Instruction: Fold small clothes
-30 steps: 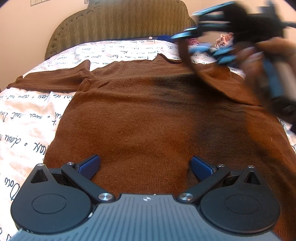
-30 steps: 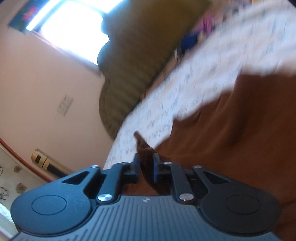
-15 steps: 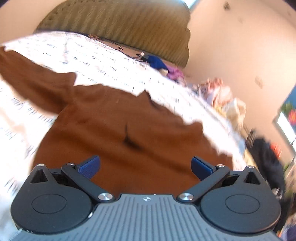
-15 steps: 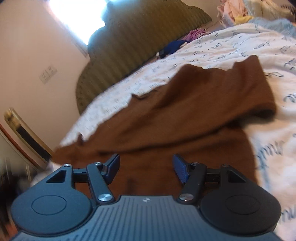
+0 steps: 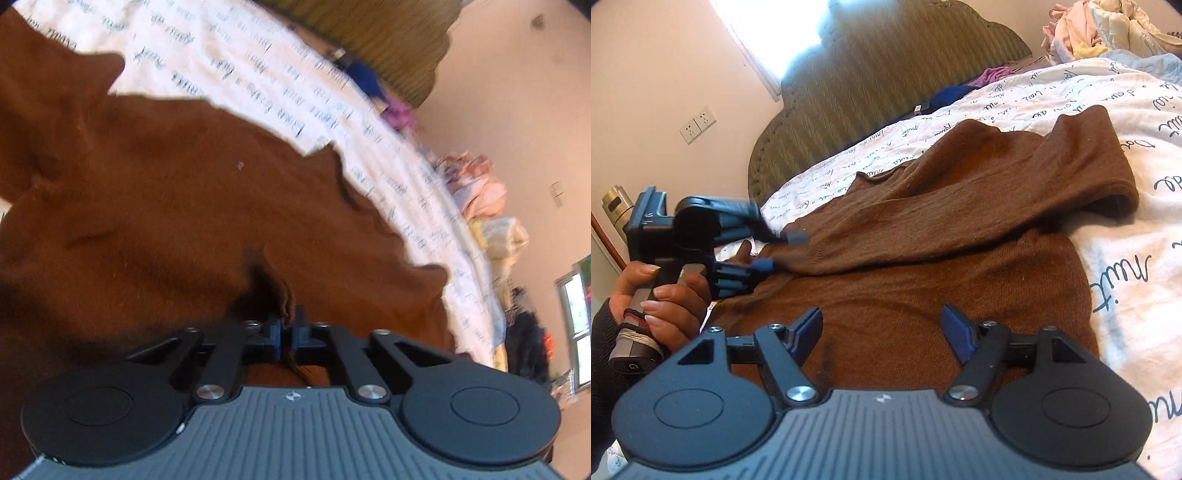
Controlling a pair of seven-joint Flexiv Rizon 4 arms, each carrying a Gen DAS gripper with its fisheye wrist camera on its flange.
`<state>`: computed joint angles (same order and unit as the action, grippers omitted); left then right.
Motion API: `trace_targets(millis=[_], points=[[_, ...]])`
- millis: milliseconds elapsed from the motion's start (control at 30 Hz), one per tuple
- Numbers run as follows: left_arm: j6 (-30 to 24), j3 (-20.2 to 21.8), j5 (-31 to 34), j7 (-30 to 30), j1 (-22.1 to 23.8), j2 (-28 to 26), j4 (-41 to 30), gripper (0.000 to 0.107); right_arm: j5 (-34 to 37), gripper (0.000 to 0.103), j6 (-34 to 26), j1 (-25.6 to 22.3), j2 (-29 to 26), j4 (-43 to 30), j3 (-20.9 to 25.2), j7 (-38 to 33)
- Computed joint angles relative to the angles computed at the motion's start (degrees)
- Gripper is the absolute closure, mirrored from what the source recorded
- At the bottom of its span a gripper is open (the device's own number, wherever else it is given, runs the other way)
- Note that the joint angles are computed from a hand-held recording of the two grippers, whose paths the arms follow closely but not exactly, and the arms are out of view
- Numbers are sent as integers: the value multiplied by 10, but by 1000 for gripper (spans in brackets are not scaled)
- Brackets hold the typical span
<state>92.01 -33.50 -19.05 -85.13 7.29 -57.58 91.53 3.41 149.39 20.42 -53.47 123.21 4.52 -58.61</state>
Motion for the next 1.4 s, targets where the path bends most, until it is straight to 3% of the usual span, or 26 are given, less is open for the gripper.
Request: trace_targets(millis=[100, 233, 467, 600, 700, 767, 800, 833, 867, 900, 967, 1033, 1067, 1167, 1200, 1267, 1300, 1400], points=[[22, 52, 18, 6, -38, 15, -5, 103, -1, 30, -2, -1, -1, -3, 0, 0], [100, 67, 52, 0, -36, 36, 23, 103, 0, 30, -3, 1, 0, -3, 0, -1], [195, 159, 75, -83, -37, 83, 86, 103, 6, 30, -8, 5, 1, -5, -2, -5], [178, 215, 73, -97, -55, 84, 85, 103, 11, 30, -16, 10, 4, -6, -5, -9], [138, 219, 75, -93, -55, 71, 66, 103, 9, 30, -44, 13, 21, -1, -10, -15], [135, 233, 66, -97, -68, 63, 56, 101, -18, 29, -56, -19, 41, 0, 3, 7], [142, 239, 61, -103, -72, 65, 63, 90, -32, 29, -45, -40, 42, -5, 12, 25], [146, 237, 60, -109, -71, 68, 72, 67, -47, 28, -33, -68, 41, -16, 20, 50], [156, 236, 58, -117, -69, 71, 82, 52, -59, 25, -35, -89, 40, -29, 21, 75], [170, 253, 49, -131, -82, 78, 93, 29, -66, 17, -52, -103, 41, -44, 15, 95], [250, 291, -11, -129, -128, 85, 124, 28, -56, 16, -140, -112, 48, -84, -15, 123], [299, 291, 66, -171, -116, 91, 138, 27, -65, 16, -203, -124, 41, -125, -32, 135], [317, 267, 96, -161, -96, 90, 142, 25, -81, 16, -227, -138, 31, -150, -31, 145], [311, 222, 186, -143, -58, 77, 130, 24, -172, 17, -280, -214, -9, -213, 26, 195], [299, 219, 193, -135, -59, 71, 121, 25, -178, 20, -280, -222, -22, -229, 35, 199], [260, 197, 209, -121, -49, 59, 104, 28, -200, 86, -281, -219, -39, -249, 34, 201], [246, 180, 219, -118, -39, 52, 98, 28, -207, 97, -299, -212, -37, -252, 24, 211], [217, 146, 234, -102, -18, 35, 85, 29, -146, 97, -261, -152, -23, -231, -34, 162]])
